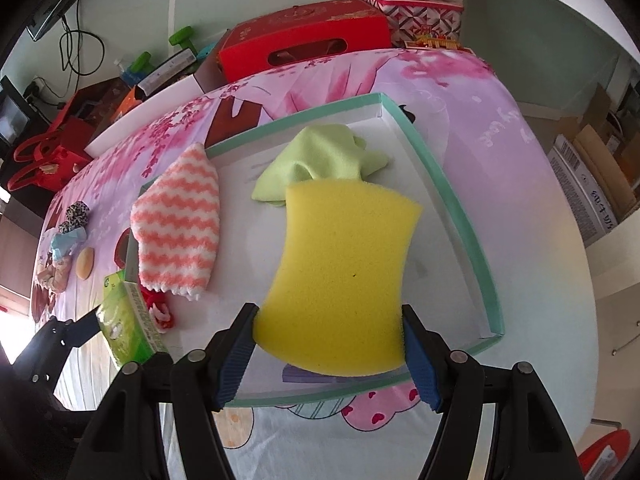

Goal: Organize soft objects
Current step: 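Lower both items into the tray and open both grippers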

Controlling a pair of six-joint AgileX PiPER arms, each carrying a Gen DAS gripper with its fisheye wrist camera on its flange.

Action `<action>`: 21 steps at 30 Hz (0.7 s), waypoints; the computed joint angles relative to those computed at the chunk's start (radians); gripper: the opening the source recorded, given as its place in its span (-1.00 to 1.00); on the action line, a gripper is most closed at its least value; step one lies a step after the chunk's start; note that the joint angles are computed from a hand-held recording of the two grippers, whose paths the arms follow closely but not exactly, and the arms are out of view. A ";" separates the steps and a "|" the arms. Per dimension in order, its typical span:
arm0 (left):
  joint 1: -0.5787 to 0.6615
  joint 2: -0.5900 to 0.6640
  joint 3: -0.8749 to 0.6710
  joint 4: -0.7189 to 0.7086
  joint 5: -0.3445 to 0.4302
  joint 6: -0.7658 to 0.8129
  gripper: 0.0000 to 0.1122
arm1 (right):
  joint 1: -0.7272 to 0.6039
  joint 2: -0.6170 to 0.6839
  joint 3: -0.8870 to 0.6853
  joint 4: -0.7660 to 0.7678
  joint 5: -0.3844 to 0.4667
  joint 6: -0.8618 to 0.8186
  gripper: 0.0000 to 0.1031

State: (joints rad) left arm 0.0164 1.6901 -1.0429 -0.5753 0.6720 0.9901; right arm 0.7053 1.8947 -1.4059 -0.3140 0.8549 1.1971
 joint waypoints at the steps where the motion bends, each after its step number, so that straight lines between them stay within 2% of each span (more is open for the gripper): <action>1: 0.000 0.003 -0.003 0.009 0.007 -0.009 0.42 | 0.001 0.000 0.001 -0.003 -0.004 0.003 0.43; 4: 0.000 0.001 0.007 0.014 -0.007 -0.008 0.45 | 0.007 -0.002 0.005 -0.024 -0.003 0.024 0.59; 6: 0.007 0.001 0.011 -0.001 -0.014 0.003 0.57 | 0.010 -0.005 0.005 -0.032 -0.001 0.030 0.77; 9: 0.026 -0.002 0.007 -0.032 -0.004 0.024 0.61 | 0.016 -0.009 0.004 -0.041 0.005 0.037 0.83; 12: 0.041 -0.009 0.007 -0.060 -0.007 0.046 0.78 | 0.024 -0.009 -0.004 -0.056 0.019 0.049 1.00; 21: 0.098 -0.021 0.000 -0.093 -0.008 0.073 0.79 | 0.044 -0.009 -0.023 -0.075 0.055 0.062 1.00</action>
State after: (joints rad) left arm 0.1149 1.6686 -1.0425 -0.6685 0.6636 1.0632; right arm 0.7497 1.8857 -1.4284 -0.3888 0.9096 1.2591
